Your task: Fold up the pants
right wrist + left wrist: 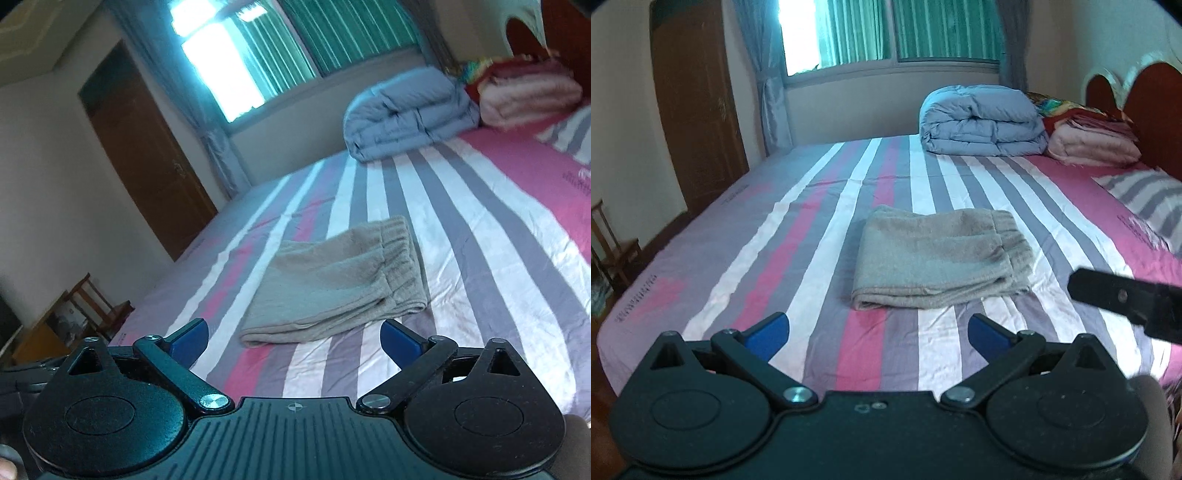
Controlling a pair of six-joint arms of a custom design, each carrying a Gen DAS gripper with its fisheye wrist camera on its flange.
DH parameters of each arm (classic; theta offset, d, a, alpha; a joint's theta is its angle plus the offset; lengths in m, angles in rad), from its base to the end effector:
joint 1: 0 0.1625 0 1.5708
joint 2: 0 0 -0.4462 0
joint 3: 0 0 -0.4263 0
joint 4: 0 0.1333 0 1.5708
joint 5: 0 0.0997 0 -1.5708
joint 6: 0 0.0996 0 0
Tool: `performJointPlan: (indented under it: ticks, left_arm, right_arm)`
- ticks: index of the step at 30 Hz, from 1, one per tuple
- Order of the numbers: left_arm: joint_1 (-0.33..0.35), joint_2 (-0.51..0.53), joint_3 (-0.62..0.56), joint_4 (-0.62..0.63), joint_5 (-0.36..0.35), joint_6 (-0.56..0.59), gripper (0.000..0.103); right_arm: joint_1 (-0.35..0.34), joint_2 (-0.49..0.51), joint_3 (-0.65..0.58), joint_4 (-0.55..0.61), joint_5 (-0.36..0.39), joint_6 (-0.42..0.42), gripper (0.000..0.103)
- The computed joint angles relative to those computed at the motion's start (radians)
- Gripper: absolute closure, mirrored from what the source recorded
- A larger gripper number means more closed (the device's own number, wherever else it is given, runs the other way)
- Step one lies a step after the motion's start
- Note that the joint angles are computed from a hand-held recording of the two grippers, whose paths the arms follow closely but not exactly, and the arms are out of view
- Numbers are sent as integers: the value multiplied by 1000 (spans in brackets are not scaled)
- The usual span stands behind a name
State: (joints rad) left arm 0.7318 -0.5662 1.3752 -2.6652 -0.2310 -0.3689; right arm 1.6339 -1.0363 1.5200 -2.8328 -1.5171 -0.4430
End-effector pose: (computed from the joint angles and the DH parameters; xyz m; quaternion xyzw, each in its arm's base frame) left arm -0.4212 -0.6878 0.0996 0.0948 0.7751 -0.4408 0.4426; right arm 0.1854 -0.7353 0.3474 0.2414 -0.8929 0.3771 0.0472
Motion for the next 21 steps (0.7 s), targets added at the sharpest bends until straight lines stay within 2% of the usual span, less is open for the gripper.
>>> performJointPlan:
  ticks: [4,5,6,9,11,15,18,21]
  left_arm:
    - [-41,-41,66,123,20,-133,6]
    - [-52,-52,88,117,19,-145,6]
    - [-63,-63,109,98,13,-148,6]
    - [-99,-89,182,-86,-11,-75,6]
    - [-114,-99,214,-156,-8,-52,6]
    - [-122,-102,222,-143,42,-59,6]
    - [-114,-93,206,-175,47,-17,6]
    - [-108,-93,204,-170,49,-37,6]
  right_arm:
    - [8,-49,90,-91,-5,-52,4]
    - [9,-64,110,-104,-3,-62,4]
    - [10,-79,133,-119,-1,-69,4]
    - [16,-121,192,-161,-7,-95,2]
    - [20,-145,231,-201,-3,-111,0]
    - [29,-167,272,-253,-18,-95,0]
    - [44,-159,282,-309,-44,-115,0]
    - [57,-139,275,-343,-77,-123,0]
